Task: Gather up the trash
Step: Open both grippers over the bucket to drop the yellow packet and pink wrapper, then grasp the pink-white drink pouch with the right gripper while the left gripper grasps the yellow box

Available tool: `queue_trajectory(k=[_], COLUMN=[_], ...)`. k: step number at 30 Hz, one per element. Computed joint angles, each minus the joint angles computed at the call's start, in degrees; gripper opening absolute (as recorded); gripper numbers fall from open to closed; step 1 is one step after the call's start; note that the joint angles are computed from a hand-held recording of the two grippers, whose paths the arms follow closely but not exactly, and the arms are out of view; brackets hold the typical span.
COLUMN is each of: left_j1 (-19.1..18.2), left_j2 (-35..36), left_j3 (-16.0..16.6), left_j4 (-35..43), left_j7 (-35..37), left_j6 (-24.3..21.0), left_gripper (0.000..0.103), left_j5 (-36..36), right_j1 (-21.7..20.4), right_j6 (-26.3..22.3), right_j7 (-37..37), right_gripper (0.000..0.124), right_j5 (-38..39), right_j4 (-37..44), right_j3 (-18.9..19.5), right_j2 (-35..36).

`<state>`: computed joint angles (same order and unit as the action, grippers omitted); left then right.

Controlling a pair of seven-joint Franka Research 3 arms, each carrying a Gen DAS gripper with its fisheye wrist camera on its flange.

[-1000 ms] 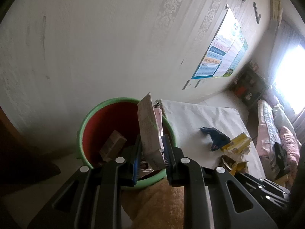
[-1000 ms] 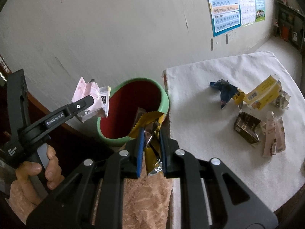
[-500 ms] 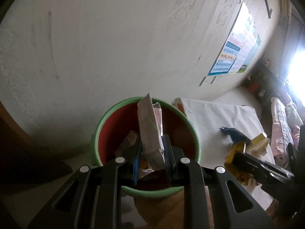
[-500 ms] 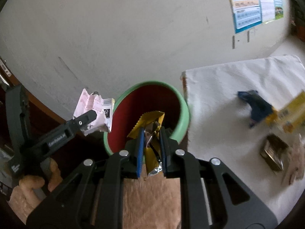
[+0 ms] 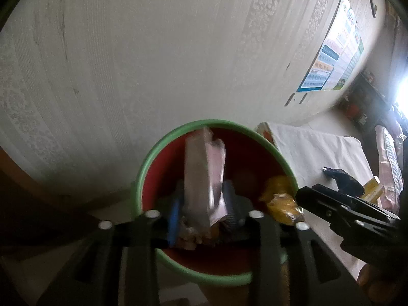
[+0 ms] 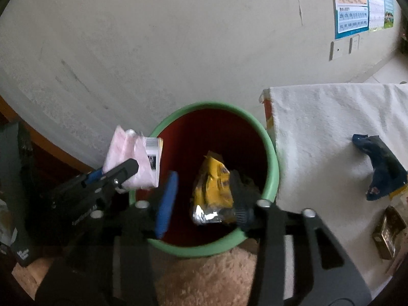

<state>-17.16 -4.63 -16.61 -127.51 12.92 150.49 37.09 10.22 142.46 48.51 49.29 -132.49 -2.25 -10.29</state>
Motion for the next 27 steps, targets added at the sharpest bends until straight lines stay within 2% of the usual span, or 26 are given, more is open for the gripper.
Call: queue_trajectory(k=[1,2,9,14,16,19,21,24,27], left_j1=[0.1,0.2,-0.6,-2.4,-3.4,-5.5,-7.2,-9.5,-12.0], left_j2=[0.0,-0.3,0.0,1.9,3.3,6.5,9.4,13.7,18.8], left_j3=[-0.1,-0.2,-0.6,-1.7,-1.9,-2.3,-2.7,-2.9,-3.5], left_j4=[0.0,-0.2,0.5,3.5,5.1,9.1,12.5,17.3,23.3], left_j7=[-0.8,-2.2,-2.1,-1.2,0.0,2.9,6.1,10.5,15.7], left_j6=[-0.1,-0.2,-1.0,-1.4,-0.5,-0.2,0.1,1.4,-0.5], left_gripper=[0.049,0.051,0.053,0.053,0.053,0.053,0.053,0.053,0.053], left_j5=[0.7,2.0,0.8,1.9,1.2,0.6,-0.7,-4.6,-8.7], right_j1=[0.0,0.0,-1.7,-8.2,-12.7,-18.2,-20.5,-21.9,-22.8], right_j6=[-0.2,-0.2,0.6,5.1,8.3,10.6,11.1,9.9,8.1], right_j7=[-0.1,-0.1,-1.2,2.2,5.5,11.4,13.1,13.3,13.4], right_gripper=[0.048,0.051,0.056,0.058,0.058,0.058,0.058,0.058,0.058], right_j5=[0.2,0.3,0.1,-8.8,-13.9,-18.9,-20.7,-21.3,-19.9], right_j4=[0.2,0.3,-2.9,-9.5,-11.4,-11.1,-10.0,-8.8,-8.1], right_j3=[-0.1,0.0,-1.4,-4.4,-5.5,-7.4,-8.9,-10.3,-10.9], right_j2=[0.2,0.5,-3.0,-8.9,-9.9,-7.7,-5.1,-1.6,1.4])
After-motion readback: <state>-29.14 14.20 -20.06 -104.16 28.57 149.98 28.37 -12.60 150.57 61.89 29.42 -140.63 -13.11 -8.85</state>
